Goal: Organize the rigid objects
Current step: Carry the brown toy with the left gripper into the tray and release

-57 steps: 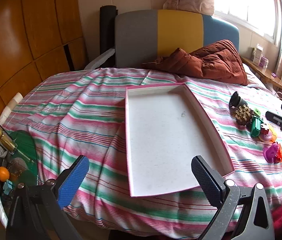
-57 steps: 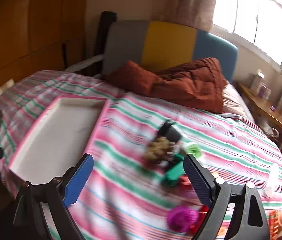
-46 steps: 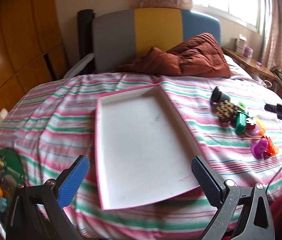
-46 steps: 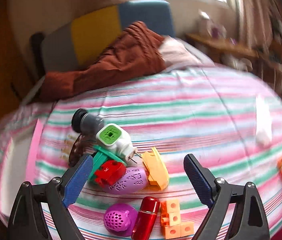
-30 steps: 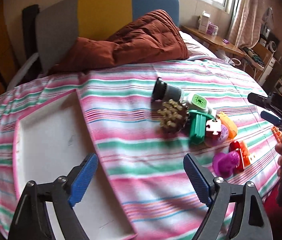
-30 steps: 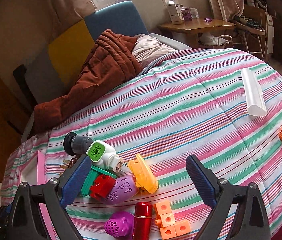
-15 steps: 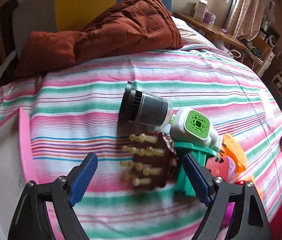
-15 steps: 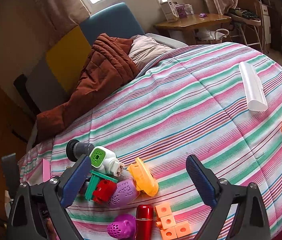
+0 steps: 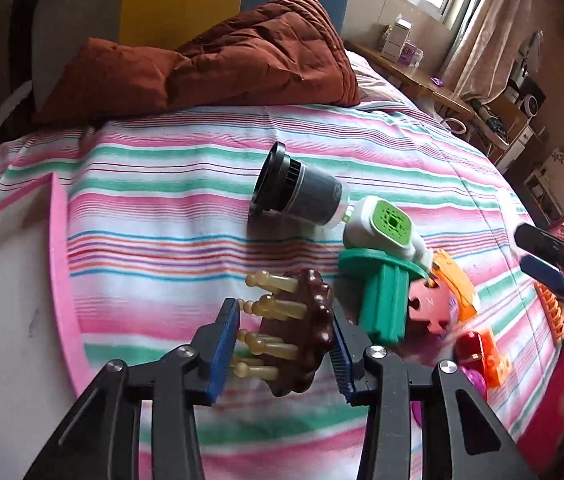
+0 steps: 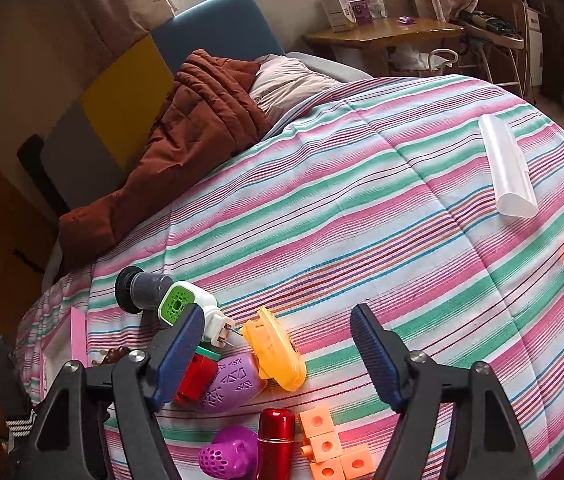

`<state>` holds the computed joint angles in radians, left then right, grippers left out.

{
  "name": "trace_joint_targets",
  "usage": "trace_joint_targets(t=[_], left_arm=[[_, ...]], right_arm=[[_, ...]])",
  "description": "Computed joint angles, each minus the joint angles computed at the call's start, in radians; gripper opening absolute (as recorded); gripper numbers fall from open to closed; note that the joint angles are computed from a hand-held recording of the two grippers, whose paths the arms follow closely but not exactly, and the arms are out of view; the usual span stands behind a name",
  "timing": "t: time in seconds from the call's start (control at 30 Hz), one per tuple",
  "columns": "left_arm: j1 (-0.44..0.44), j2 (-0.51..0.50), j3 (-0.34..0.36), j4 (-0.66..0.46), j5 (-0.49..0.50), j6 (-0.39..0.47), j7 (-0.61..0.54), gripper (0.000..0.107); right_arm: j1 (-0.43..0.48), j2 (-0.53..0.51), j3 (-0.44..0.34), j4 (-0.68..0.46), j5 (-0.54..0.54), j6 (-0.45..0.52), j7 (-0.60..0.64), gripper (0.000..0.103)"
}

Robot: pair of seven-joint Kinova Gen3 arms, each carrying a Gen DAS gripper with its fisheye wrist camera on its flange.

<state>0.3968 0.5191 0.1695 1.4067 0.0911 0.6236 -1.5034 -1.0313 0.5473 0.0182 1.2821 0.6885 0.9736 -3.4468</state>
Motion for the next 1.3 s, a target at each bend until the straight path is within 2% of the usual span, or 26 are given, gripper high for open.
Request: trace_joint_targets(t=[0.2, 0.3, 0.43, 0.53, 0.7, 0.8, 0.93, 1.13, 1.23, 1.3], left_arm=[[-0.051, -0.073, 0.059, 0.115, 0.062, -0.036, -0.088, 0.043], [-0.044, -0.127, 0.064, 0.191, 0.081, -0.079, -0.109, 0.043], [-0.044, -0.188, 0.082, 0.267, 0.109, -0.102, -0.146, 0.043], [-0.046, -0.229, 0.093, 0.318, 0.133, -0.112, -0.180, 0.043], [-0.039, -0.287, 0.092, 0.377, 0.155, -0.123, -0.216, 0.043], [-0.055, -0.310, 0.099, 0.402, 0.195, -0.132, -0.256, 0.043], [-0.075, -0.336, 0.101, 0.430, 0.249, -0.137, -0.306, 0.043], [-0.100, -0.369, 0.100, 0.465, 0.339, -0.144, -0.391, 0.043], [-0.115, -0.389, 0.094, 0.483, 0.390, -0.146, -0.437, 0.043], [-0.123, -0.401, 0.087, 0.495, 0.421, -0.147, -0.467, 0.043]], right_arm=[[0.020, -0.019, -0.006, 0.042, -0.029, -0.028, -0.050, 0.070], [0.035, -0.022, -0.011, 0.052, -0.048, -0.044, -0.061, 0.068], [0.063, -0.010, -0.028, 0.038, -0.100, -0.050, -0.017, 0.068], [0.066, -0.001, -0.028, 0.023, -0.122, -0.043, 0.014, 0.059], [0.076, 0.025, -0.032, -0.016, -0.165, -0.025, 0.086, 0.038], [0.075, 0.036, -0.028, -0.033, -0.181, -0.021, 0.118, 0.035], [0.084, 0.040, -0.030, -0.028, -0.181, -0.072, 0.141, 0.035], [0.084, 0.134, -0.016, -0.194, -0.253, 0.079, 0.329, 0.037], [0.116, 0.161, -0.041, -0.226, -0.290, 0.089, 0.390, 0.040], [0.104, 0.190, -0.019, -0.272, -0.299, 0.134, 0.422, 0.038]])
